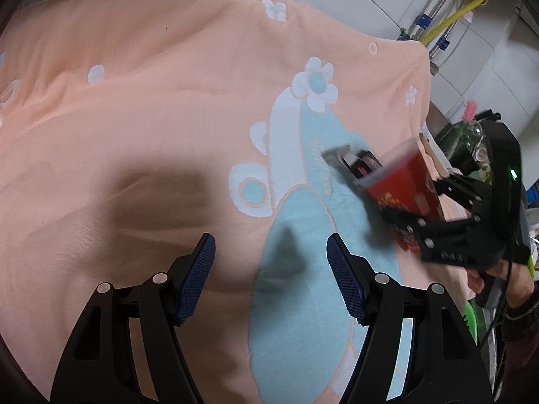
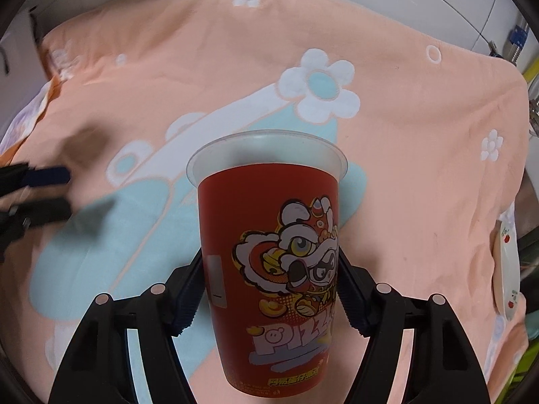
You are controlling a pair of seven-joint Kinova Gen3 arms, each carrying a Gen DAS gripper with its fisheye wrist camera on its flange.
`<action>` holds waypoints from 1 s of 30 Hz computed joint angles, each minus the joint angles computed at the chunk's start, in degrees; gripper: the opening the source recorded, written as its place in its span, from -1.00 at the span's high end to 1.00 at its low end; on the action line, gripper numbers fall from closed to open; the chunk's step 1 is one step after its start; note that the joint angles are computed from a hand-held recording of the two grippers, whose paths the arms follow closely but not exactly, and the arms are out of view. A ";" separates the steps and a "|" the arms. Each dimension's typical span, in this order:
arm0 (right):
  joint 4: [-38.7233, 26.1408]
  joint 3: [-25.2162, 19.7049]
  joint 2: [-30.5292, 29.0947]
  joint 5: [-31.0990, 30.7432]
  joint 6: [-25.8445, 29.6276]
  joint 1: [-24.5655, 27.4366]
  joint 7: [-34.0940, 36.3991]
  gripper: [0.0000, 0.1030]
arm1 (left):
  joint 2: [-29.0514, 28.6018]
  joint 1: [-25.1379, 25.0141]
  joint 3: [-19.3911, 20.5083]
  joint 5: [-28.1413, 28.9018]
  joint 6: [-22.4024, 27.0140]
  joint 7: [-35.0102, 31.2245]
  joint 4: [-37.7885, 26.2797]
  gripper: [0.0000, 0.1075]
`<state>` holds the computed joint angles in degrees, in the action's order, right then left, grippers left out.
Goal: Collect trash
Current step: 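Grasp the black packet inside the red cup with the left tool while the right tool holds the cup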
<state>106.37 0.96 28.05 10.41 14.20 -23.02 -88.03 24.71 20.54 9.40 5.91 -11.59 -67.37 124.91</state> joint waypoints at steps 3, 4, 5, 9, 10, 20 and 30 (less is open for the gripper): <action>4.50 2.41 -1.59 1.39 -2.78 -2.81 -0.95 -0.31 | 0.36 -2.03 2.07 -1.35 -0.14 0.60 -0.04 -0.24; 5.70 2.87 -2.17 1.81 -3.53 -3.43 -0.99 -0.31 | 0.45 -2.66 2.74 -1.85 -0.27 0.89 -0.04 -0.24; 6.76 2.81 -2.81 1.98 -4.18 -3.45 -0.80 -0.31 | 0.55 -3.49 3.67 -2.57 -0.81 1.22 0.12 -0.24; 10.73 2.14 -5.14 1.91 -6.90 -3.09 0.46 -0.31 | 1.35 -6.76 7.56 -6.28 -1.95 2.59 0.20 -0.09; 11.68 2.25 -5.65 1.89 -7.55 -3.21 0.79 -0.31 | 1.89 -8.86 9.85 -8.15 -2.29 3.39 0.19 -0.06; 18.14 5.32 -8.40 0.17 -12.90 -7.52 3.98 -0.31 | 5.97 -20.80 23.11 -22.65 -3.86 9.80 -0.20 0.24; 23.24 8.69 -10.70 -5.81 -17.77 -13.13 10.48 -0.31 | 13.20 -30.34 33.73 -32.25 -2.73 13.87 -2.05 0.28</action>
<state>129.61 9.65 17.35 4.60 -3.58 -36.15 -77.55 37.91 -9.81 43.12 -26.33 -14.31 -53.50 122.87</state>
